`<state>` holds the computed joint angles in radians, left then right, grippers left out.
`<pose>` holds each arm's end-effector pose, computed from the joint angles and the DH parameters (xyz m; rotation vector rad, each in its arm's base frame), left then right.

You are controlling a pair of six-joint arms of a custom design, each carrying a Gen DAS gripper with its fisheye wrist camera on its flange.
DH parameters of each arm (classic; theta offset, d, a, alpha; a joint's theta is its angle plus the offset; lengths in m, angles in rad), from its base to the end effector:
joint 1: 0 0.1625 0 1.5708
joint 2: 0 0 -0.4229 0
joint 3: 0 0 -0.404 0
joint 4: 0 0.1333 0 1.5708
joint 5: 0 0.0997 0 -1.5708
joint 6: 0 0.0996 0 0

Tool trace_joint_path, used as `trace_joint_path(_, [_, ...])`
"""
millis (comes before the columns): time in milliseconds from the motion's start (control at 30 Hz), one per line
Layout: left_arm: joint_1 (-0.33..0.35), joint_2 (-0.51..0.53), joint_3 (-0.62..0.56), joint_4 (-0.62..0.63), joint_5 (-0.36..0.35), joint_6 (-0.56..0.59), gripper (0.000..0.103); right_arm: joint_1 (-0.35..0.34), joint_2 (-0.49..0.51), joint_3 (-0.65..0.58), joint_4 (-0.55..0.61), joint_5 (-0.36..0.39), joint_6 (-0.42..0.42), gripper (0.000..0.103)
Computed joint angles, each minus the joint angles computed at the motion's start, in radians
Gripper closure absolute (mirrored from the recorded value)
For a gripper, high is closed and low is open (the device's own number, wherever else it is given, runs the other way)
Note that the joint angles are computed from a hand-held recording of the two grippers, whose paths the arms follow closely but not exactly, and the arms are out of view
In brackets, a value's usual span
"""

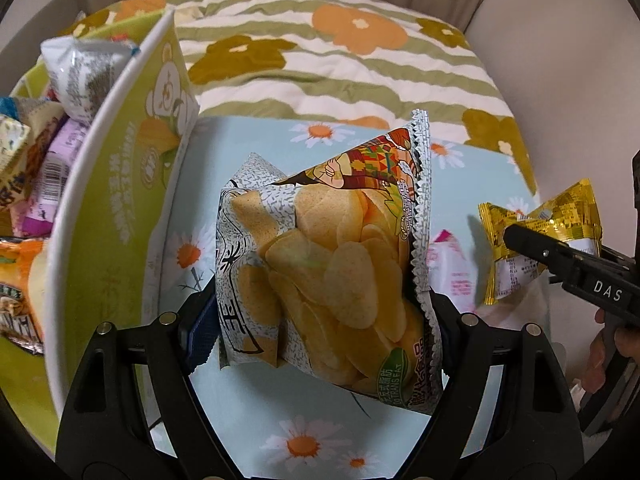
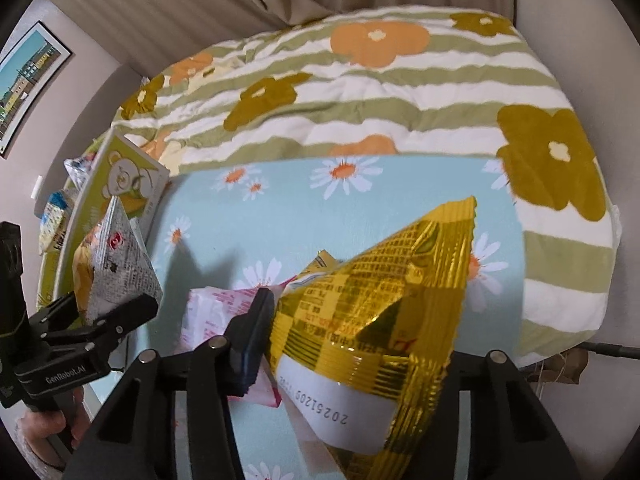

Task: Organize snacks
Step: 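Drop the potato-chip bag into the box with the left tool while the right tool drops the gold wrapper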

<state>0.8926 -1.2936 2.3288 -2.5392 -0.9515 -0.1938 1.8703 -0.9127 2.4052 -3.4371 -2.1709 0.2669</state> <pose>-0.1122 -0.4438 0.1343 0.6356 2.4595 -0.2663 0.1955 -0.3720 0.0542 -0.1090 -2.5856 0.6925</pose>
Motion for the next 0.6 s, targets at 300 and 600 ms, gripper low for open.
trace_joint_path(300, [-0.109,-0.160,0.038,0.068,-0.017,-0.038,0.022,0.148,-0.085,-0.009,0.096,-0.084,0.074,0.057])
trace_joint_path(600, [-0.151,-0.353,0.024,0.174,-0.007,-0.038,0.022,0.303,-0.091,-0.088,0.204,-0.140,0.132,0.057])
